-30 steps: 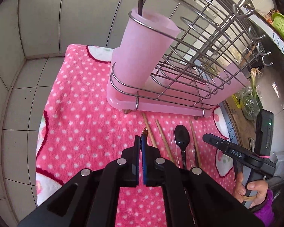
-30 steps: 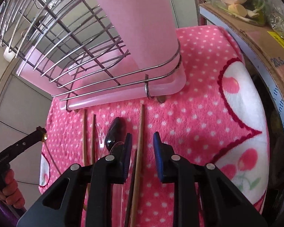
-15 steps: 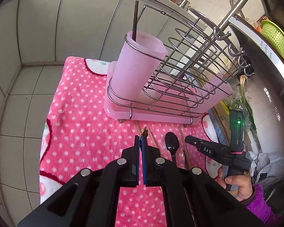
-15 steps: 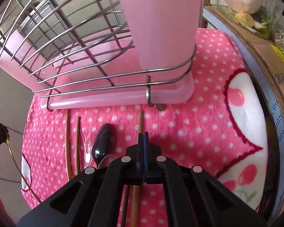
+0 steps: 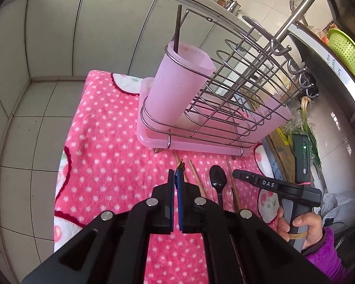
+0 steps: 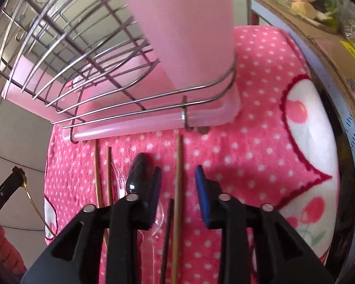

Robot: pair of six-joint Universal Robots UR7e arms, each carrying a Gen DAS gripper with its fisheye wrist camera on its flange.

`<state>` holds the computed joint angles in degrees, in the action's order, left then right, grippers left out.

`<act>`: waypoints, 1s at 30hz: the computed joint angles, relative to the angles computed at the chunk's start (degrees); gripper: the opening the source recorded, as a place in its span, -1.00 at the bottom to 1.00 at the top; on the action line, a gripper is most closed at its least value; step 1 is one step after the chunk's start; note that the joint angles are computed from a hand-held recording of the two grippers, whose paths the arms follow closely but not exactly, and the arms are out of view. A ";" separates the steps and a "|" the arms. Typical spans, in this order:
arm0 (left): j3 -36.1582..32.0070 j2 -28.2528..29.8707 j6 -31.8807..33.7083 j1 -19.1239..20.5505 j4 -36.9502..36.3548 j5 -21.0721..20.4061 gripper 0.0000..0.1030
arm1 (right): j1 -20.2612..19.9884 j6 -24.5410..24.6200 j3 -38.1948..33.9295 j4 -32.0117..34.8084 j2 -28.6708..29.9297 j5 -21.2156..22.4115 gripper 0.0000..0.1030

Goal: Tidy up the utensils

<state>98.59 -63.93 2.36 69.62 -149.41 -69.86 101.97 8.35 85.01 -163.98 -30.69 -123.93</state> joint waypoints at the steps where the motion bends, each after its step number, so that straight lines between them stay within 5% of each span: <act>1: -0.01 -0.01 -0.02 0.08 -0.01 0.11 -0.97 | 0.03 0.46 -0.96 1.20 0.58 -0.52 -0.38; 5: -0.06 0.00 0.22 0.27 0.04 0.13 -0.97 | 0.17 0.70 -3.37 3.05 2.50 -3.27 -0.40; 7: -0.07 0.04 0.22 0.27 -0.05 0.06 -0.97 | 0.79 -0.62 -4.24 2.60 3.61 -6.86 -0.82; 11: 0.30 -0.28 0.20 0.00 -0.96 0.46 -0.97 | 0.58 -1.06 -1.63 -1.64 2.56 -4.88 -0.89; 19: 2.70 -2.06 2.01 -1.85 -5.96 3.24 -0.97 | 0.93 -6.27 12.82 -23.08 -5.11 1.38 -0.89; 30: 6.27 -4.04 4.86 -4.77 -13.27 7.45 -0.97 | 3.76 -14.69 20.77 -43.77 -9.14 2.13 -0.89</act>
